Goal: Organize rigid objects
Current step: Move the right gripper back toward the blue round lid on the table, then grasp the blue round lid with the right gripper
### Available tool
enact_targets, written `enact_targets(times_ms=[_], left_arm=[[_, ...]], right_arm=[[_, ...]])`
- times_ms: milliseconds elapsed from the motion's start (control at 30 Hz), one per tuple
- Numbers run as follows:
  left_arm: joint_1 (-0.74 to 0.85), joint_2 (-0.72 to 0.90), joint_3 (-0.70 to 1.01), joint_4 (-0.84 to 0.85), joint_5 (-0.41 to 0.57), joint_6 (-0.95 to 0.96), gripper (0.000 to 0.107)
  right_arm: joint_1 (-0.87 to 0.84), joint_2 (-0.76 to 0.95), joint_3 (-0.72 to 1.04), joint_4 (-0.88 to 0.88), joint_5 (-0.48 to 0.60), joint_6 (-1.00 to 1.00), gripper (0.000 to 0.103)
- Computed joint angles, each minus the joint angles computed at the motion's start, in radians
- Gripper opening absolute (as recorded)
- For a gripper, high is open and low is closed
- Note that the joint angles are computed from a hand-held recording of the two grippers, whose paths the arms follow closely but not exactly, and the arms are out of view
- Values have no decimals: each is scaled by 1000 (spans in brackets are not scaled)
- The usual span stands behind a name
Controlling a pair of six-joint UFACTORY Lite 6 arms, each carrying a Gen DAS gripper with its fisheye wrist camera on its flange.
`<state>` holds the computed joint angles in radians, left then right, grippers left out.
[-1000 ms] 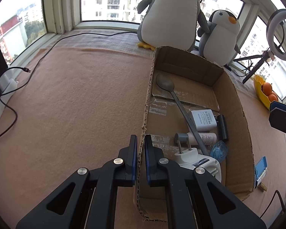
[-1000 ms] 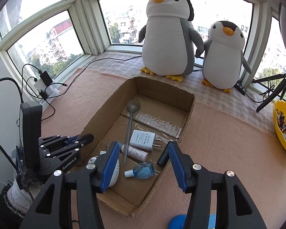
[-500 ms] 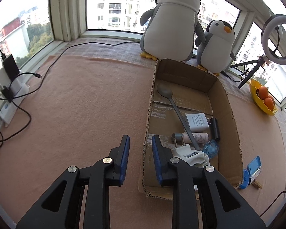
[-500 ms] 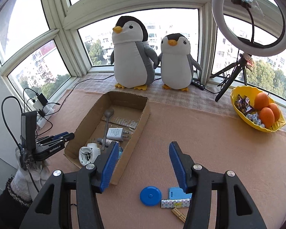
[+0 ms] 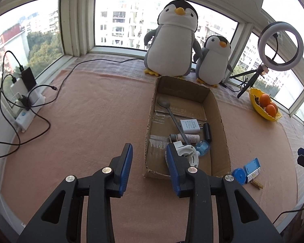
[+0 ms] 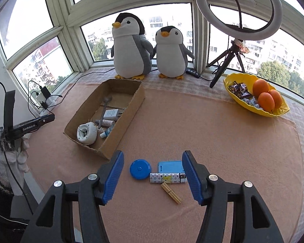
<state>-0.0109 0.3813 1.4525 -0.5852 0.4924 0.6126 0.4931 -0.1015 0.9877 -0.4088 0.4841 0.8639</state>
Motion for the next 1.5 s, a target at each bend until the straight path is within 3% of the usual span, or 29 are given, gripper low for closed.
enact_targets(times_ms=[67, 367, 900, 1167, 1267, 1500], left_arm=[[3, -33, -34, -5, -8, 6, 43], [26, -109, -118, 1, -24, -7, 43], [48, -152, -196, 39, -50, -85, 43], [42, -156, -199, 54, -55, -114, 43], [40, -150, -194, 60, -54, -123, 43], [35, -129, -182, 52, -51, -117, 43]], right_arm=[[9, 25, -26, 14, -37, -19, 56], [8, 270, 47, 159, -144, -228, 56], [3, 664, 361, 269, -65, -486, 56], [4, 744, 437, 251, -19, -500, 55], [9, 756, 443, 240, -11, -497, 46], [9, 737, 415, 218, -37, -467, 46]])
